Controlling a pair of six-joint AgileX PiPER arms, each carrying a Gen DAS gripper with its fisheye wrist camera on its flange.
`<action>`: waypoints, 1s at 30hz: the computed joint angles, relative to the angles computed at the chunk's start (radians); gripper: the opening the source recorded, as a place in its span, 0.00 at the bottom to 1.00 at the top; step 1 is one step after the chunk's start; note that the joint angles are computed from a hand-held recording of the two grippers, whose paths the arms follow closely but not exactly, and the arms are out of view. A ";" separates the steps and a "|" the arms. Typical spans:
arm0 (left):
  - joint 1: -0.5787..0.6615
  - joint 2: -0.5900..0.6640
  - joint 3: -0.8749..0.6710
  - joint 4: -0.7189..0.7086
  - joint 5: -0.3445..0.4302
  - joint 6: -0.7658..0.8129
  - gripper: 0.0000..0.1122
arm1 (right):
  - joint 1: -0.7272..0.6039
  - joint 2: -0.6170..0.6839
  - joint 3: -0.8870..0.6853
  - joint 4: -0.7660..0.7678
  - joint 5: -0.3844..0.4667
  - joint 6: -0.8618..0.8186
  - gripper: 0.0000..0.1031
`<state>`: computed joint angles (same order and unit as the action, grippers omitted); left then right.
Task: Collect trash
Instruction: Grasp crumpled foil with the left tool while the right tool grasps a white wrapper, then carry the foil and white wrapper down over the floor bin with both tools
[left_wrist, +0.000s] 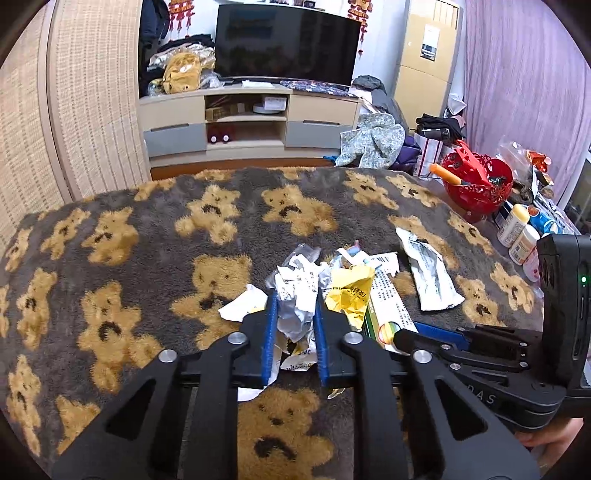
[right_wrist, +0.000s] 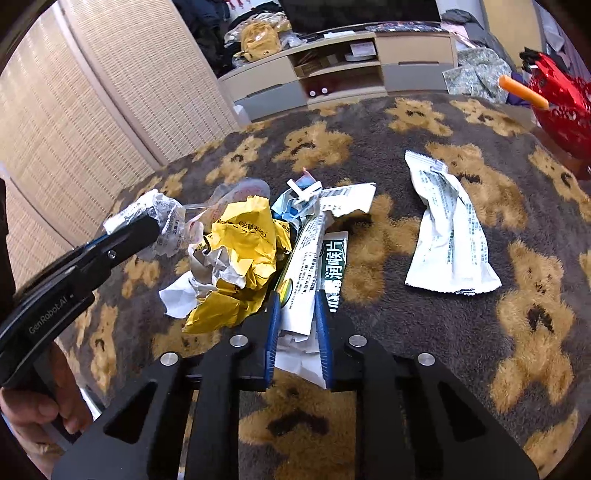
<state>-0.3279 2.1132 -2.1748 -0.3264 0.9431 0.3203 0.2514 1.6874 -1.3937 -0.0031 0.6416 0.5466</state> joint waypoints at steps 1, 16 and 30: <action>0.001 -0.012 0.011 0.002 -0.006 0.003 0.12 | 0.006 -0.008 0.003 -0.015 0.000 0.014 0.15; 0.008 -0.356 0.288 -0.036 -0.083 0.090 0.11 | 0.122 -0.239 0.053 -0.290 0.122 0.262 0.11; 0.043 -0.594 0.623 -0.117 -0.096 0.141 0.11 | 0.323 -0.396 0.200 -0.428 0.178 0.502 0.11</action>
<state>-0.2845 1.5191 -1.5518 -0.4437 0.8469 0.4608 0.5745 1.2911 -1.1940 -0.4307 0.8197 1.0481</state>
